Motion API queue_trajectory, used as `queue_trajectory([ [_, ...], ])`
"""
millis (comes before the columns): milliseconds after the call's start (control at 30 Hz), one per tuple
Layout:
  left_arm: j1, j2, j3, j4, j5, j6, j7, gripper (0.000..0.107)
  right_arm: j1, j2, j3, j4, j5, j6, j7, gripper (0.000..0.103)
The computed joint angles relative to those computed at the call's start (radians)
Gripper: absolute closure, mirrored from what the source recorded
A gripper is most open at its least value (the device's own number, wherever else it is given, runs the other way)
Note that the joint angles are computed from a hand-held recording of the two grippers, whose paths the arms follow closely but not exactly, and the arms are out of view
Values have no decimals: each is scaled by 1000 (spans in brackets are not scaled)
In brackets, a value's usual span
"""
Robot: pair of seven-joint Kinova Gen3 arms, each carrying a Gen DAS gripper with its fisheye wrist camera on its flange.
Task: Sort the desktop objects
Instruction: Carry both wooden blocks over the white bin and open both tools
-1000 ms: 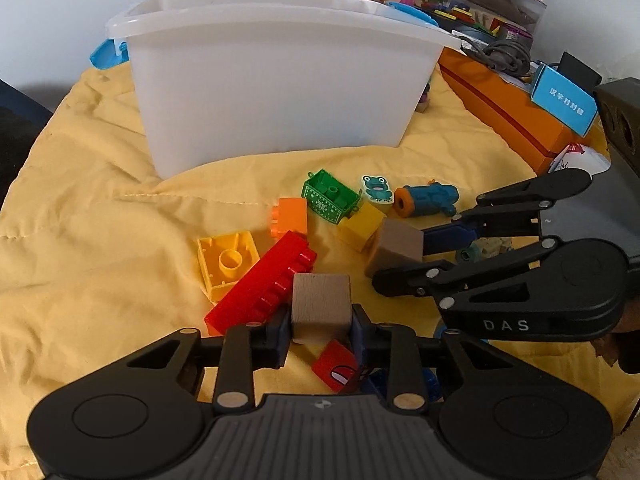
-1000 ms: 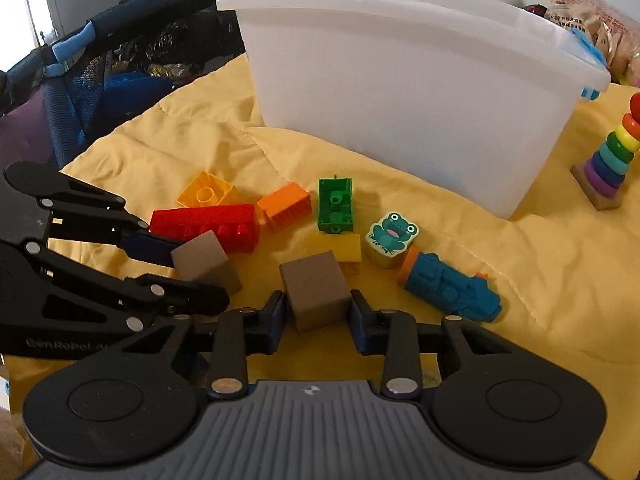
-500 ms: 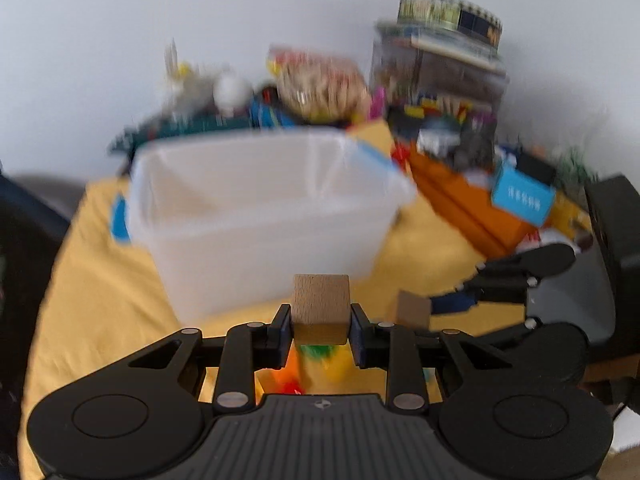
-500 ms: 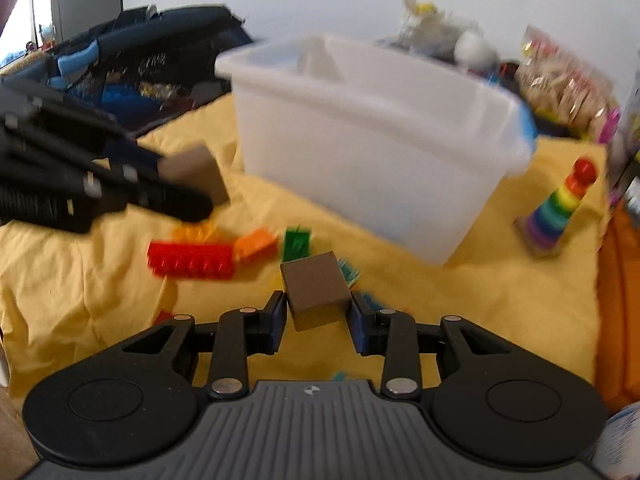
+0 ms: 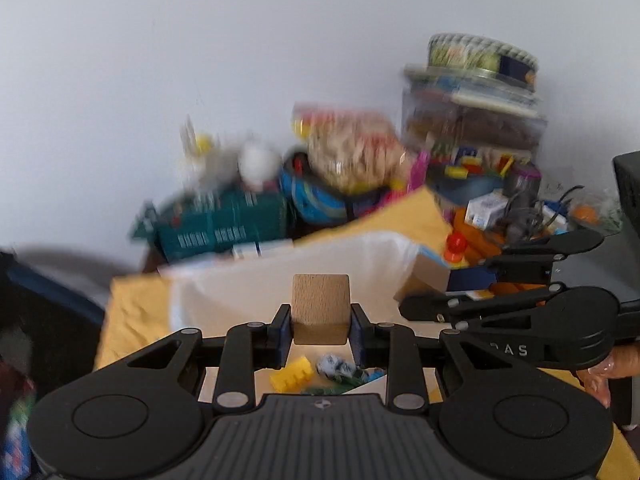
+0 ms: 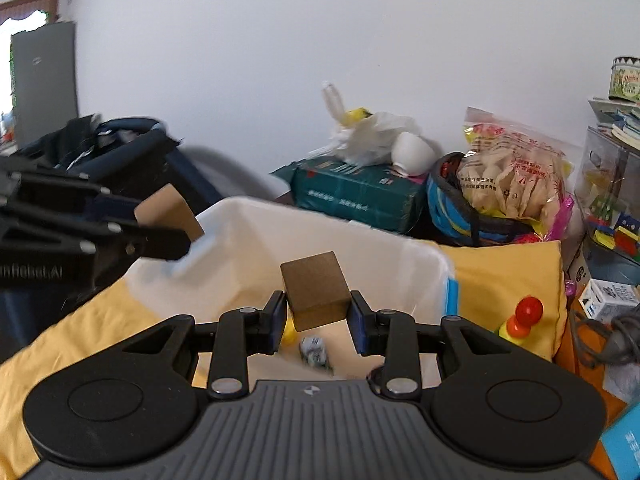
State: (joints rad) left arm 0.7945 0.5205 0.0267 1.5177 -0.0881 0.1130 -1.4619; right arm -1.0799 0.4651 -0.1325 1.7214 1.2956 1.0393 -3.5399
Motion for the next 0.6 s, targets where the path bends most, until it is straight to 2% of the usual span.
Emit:
queue_trajectory([
  [67, -15, 47, 12, -54, -29, 43, 38, 75, 42, 2, 1, -18, -40, -41, 17, 66],
  [133, 38, 87, -50, -105, -88, 98, 114, 75, 67, 9, 12, -29, -72, -74, 20, 66],
  [200, 80, 109, -104, -128, -97, 122, 135, 75, 67, 12, 16, -24, -99, -91, 26, 66],
  [267, 67, 114, -89, -131, -70, 130, 106, 71, 48, 26, 36, -19, -88, -96, 7, 65],
  [300, 69, 112, -93, -129, -65, 134, 106, 64, 49, 31, 33, -25, -98, -91, 11, 63],
  [333, 80, 105, -108, -115, -74, 122, 123, 58, 56, 32, 26, -29, -109, -94, 15, 57],
  [500, 149, 65, -190, -64, -115, 87, 198, 51, 17, 11, 42, -13, -74, -79, -7, 56],
  [600, 186, 27, -228, -13, -133, 52, 242, 48, -4, 0, 34, -15, -48, -42, -2, 44],
])
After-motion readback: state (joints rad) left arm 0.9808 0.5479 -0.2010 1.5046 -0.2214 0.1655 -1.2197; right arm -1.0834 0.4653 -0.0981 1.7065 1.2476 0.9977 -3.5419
